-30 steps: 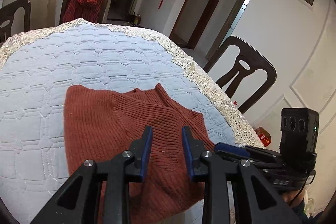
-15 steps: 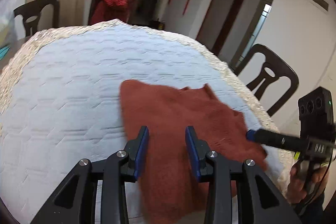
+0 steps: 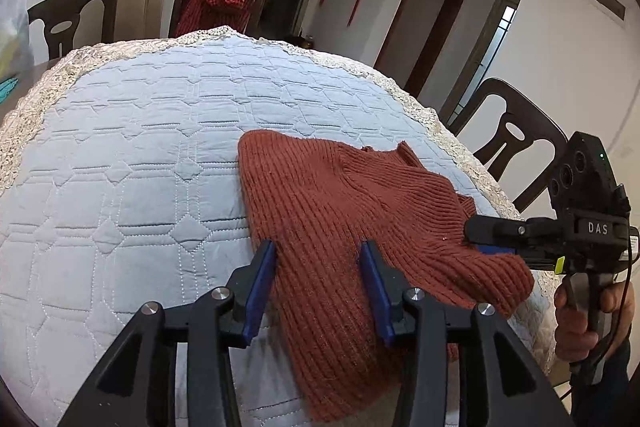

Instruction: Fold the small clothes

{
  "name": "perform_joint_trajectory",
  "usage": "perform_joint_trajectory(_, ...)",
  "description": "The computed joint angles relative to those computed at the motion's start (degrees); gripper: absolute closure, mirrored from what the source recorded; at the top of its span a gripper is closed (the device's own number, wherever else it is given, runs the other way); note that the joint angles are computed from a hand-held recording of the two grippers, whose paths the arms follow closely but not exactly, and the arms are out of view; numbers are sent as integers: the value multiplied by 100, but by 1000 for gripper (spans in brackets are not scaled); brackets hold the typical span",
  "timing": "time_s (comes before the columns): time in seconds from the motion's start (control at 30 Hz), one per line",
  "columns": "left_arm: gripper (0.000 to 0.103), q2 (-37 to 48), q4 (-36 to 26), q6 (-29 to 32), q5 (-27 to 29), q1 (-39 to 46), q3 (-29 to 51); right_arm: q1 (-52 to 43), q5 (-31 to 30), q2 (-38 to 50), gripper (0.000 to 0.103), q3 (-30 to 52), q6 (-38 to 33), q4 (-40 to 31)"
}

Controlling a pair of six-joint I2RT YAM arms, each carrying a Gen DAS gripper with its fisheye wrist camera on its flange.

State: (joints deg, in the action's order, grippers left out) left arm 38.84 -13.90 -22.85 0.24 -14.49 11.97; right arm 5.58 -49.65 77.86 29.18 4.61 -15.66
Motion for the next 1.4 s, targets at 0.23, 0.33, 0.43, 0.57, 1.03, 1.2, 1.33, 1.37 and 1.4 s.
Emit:
perform_joint_trajectory(0.23, 56, -69, -7, -26, 59, 36, -57, 699, 654, 104, 53, 274, -27, -137)
perform_joint_trajectory(0.33, 55, -82, -13, -49, -7, -24, -63, 754, 692, 126, 53, 292, 13, -85)
perform_joint_trajectory(0.43, 55, -52, -12, -84, -157, -155, -51, 868, 726, 100, 79, 268, -50, 9)
perform_joint_trajectory(0.57, 55, 13, -60, -117, -242, -236, 21, 859, 647, 283, 89, 219, -1, 295)
perform_joint_trajectory(1.03, 55, 199, 101, -251, -410, -1015, 197, -1240, 306, 62, 90, 246, -1977, -883)
perform_joint_trajectory(1.2, 55, 114, -39, -285, -565, -1162, 266, -1220, 122, 163, 90, 200, -1952, -654)
perform_joint_trajectory(1.33, 55, 82, -87, -287, -703, -1285, 326, -1006, 63, 195, 90, 293, -1918, -503)
perform_joint_trajectory(1.37, 55, 116, -69, -298, -724, -1321, 337, -975, 72, 310, 90, 333, -1927, -456)
perform_joint_trajectory(1.4, 55, 147, -57, -315, -741, -1361, 343, -964, 106, 423, 89, 369, -1937, -472)
